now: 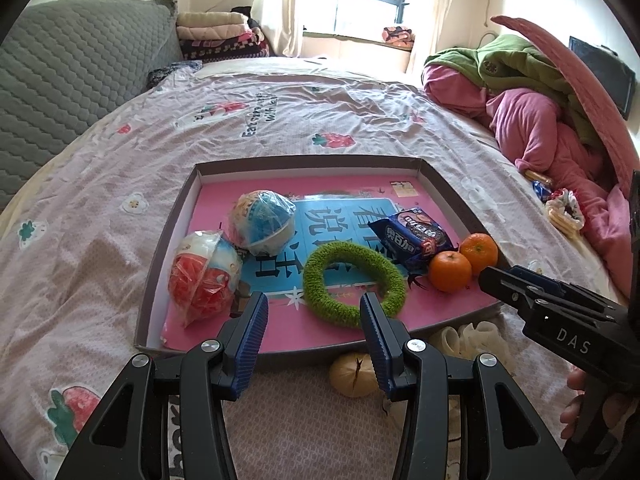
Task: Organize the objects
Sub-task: 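Open the left tool to release the ring while the right tool releases the mandarin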
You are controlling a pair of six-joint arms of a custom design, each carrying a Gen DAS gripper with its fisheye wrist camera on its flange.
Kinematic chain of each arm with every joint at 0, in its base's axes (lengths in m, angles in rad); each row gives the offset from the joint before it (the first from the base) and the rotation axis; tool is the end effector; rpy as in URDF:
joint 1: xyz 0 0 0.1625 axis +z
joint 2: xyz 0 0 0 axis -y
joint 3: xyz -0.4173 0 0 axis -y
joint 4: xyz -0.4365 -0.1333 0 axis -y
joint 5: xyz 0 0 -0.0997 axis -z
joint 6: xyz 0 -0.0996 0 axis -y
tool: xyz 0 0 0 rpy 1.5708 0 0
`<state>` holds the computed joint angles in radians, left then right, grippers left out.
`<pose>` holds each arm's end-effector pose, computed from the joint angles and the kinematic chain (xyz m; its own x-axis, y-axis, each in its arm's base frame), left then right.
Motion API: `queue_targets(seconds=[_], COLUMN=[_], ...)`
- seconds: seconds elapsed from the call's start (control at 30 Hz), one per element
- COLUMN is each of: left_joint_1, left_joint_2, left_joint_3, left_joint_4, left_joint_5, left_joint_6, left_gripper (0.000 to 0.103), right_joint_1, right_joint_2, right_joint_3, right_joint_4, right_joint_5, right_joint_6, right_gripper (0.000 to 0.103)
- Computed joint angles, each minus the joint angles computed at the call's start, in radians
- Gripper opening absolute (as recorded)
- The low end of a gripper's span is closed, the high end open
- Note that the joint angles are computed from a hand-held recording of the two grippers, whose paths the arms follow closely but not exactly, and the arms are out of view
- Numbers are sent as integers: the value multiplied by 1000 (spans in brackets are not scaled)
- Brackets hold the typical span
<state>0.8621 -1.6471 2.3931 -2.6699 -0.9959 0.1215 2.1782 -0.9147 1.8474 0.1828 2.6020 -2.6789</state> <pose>-0.1253 -0.4342 0.2384 -0.6799 0.4868 -0.5484 0.6982 0.6582 -0.2814 0.2947 -0.3402 0.0527 -0.7990 0.3440 0.4932 -0.1743 0.6526 -0.7374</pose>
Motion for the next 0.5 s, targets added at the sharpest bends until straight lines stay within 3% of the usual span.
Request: queue_targets(seconds=[0.5], left_joint_1=[-31], left_joint_2=[-117], left_joint_3=[17], left_joint_4=[71], left_joint_5=[-22], left_joint_6=[-36], left_gripper=[50], right_joint_1=[90], right_joint_2=[34], right_joint_3=[-48], right_joint_4=[100], right_joint_5=[94], right_joint_6=[79], right_gripper=[53])
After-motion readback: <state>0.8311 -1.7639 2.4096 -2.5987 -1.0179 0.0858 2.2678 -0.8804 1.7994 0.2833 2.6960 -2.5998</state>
